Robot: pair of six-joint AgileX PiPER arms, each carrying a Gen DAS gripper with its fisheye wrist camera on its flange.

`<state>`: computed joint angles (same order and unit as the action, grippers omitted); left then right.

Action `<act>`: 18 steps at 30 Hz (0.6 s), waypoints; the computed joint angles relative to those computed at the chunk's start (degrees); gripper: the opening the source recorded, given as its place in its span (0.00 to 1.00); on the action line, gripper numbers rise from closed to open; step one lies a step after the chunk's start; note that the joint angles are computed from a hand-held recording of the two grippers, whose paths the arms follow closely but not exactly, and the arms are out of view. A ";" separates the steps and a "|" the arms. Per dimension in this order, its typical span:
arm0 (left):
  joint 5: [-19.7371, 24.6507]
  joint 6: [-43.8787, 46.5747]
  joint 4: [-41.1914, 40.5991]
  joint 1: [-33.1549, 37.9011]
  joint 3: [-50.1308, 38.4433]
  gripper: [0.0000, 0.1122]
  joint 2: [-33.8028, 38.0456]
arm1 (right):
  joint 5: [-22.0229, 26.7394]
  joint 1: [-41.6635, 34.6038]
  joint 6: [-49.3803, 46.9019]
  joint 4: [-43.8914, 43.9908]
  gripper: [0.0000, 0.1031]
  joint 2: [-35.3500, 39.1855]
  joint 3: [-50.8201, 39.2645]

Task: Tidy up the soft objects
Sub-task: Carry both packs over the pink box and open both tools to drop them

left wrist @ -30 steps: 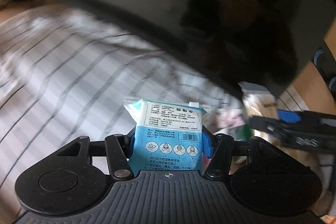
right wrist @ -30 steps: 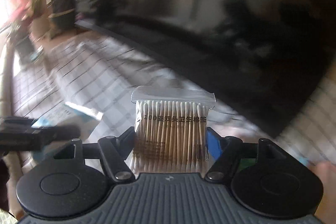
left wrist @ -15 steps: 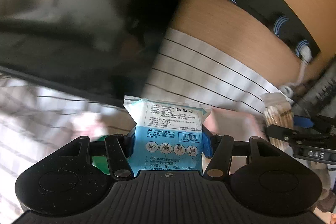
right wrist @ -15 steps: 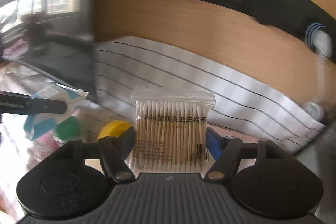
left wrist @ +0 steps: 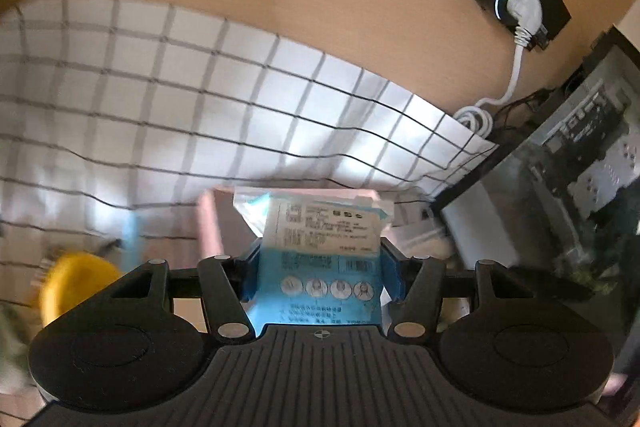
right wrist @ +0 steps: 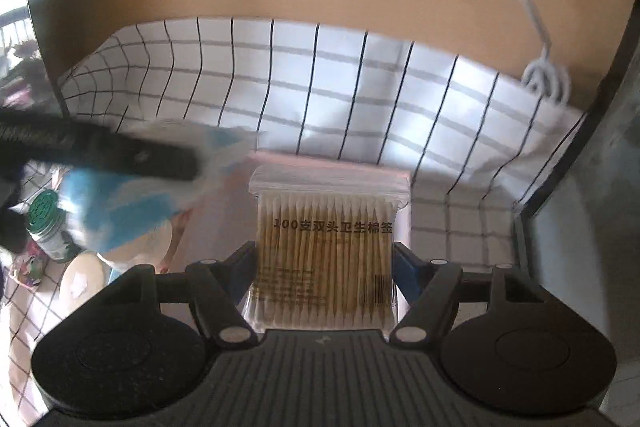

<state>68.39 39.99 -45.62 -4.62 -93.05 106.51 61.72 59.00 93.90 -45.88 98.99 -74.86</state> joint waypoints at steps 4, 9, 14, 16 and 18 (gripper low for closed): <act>-2.93 0.30 -2.68 -0.55 2.59 0.55 0.69 | -9.85 -2.47 6.80 -0.13 0.69 -2.79 7.44; -3.49 5.18 -5.66 1.75 4.73 0.55 -0.40 | -11.62 -1.66 13.29 -3.94 0.69 -3.70 10.85; -3.53 11.09 -6.99 7.05 8.80 0.55 -4.02 | -6.20 0.62 14.65 -5.02 0.69 -2.06 9.08; -4.68 13.27 -6.77 9.75 11.71 0.55 -6.57 | -3.98 2.26 15.39 -5.22 0.69 -1.35 8.07; -6.10 16.96 -6.97 13.63 15.62 0.55 -9.65 | -1.13 4.48 16.16 -5.86 0.68 -0.12 6.27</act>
